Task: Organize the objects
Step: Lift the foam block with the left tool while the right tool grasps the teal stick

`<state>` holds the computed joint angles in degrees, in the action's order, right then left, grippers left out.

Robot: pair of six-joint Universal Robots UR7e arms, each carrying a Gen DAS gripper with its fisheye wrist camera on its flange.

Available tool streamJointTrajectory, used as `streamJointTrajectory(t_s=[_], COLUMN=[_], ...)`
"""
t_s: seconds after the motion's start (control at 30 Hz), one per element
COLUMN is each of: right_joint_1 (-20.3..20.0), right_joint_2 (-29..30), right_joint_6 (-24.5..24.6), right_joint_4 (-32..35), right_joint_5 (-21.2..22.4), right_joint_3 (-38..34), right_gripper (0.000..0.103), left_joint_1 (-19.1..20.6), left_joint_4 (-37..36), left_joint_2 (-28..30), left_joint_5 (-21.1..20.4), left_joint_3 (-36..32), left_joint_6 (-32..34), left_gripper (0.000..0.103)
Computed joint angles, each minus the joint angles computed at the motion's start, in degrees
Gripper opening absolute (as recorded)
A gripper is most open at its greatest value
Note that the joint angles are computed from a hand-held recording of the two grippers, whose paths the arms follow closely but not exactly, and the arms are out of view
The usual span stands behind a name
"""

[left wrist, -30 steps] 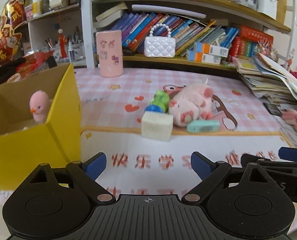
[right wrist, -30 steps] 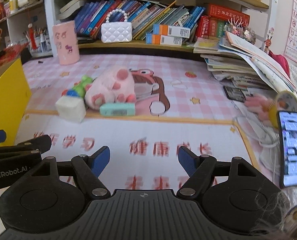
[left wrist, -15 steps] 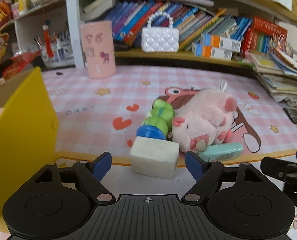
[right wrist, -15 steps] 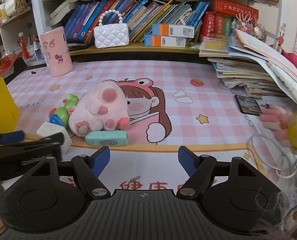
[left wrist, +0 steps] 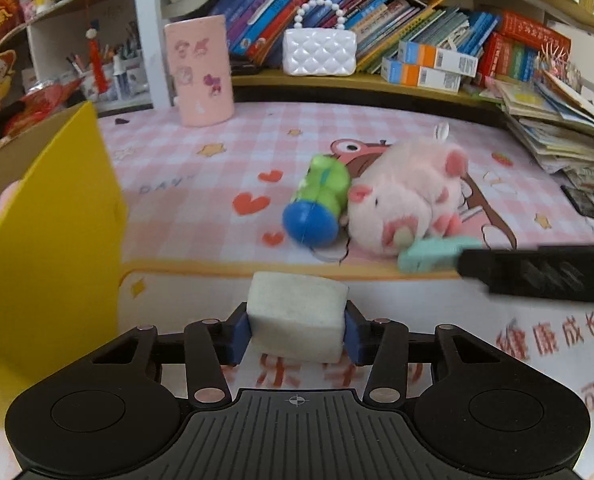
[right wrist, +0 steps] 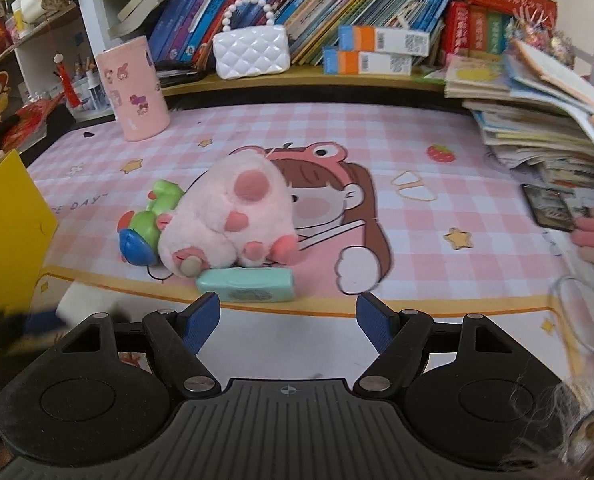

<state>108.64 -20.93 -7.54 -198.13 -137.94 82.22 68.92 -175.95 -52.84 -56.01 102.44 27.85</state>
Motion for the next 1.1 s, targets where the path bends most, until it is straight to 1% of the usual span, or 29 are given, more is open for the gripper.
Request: streamJointTrajectory(t_s=[0.13,0.23,0.3,0.4,0.53,0.73,0.8,0.9,1.1], right_joint_1=[-0.72,-0.98,-1.06,-1.25,-1.03,0.67,1.47,2.79,5.45], right_joint_2=[1.61,3.42,4.64,5.67,6.16,4.77,3.91,2.49,1.17], right_joint_6=[-0.41,-2.53,-4.59,-6.81,-9.44,-10.82,-10.00,-7.23,-2.06], right_joint_4=[3.66,4.59,4.58,3.18,0.61,-5.00,-6.59,-7.99,-8.93], right_joint_5=[1.81,1.98,1.60,1.32,0.80,-0.35,-1.30,-2.67,-4.61], right_joint_3=[-3.66,-6.47,-7.99,-8.84,-8.53,-4.11,-1.97,1.36,6.11], right_gripper=[0.073,0.073,0.072,0.066,0.066,0.066,0.066,0.066,0.066], left_joint_1=[-0.75,-1.28,-1.50,-1.64,-1.52,-0.99,-0.77,-0.53,-0.18], left_joint_4=[-1.08,-2.28,-2.39,-2.52,-2.32,-2.96,-2.89,-2.43,-2.25], left_joint_2=[-2.37,-3.81,-4.76,-5.90,-7.36,-9.39,-10.33,-12.07,-15.83], left_joint_5=[0.72,0.79,0.76,0.79,0.43,-1.17,-1.85,-2.93,-4.62], left_joint_3=[2.73,4.51,5.43,6.50,7.69,9.38,10.09,11.46,14.03], left_joint_6=[-0.37,0.52,-0.14,-1.16,-1.81,-1.12,-1.44,-1.59,-1.84], left_gripper=[0.045,0.045,0.045,0.045,0.045,0.044,0.044,0.044,0.044])
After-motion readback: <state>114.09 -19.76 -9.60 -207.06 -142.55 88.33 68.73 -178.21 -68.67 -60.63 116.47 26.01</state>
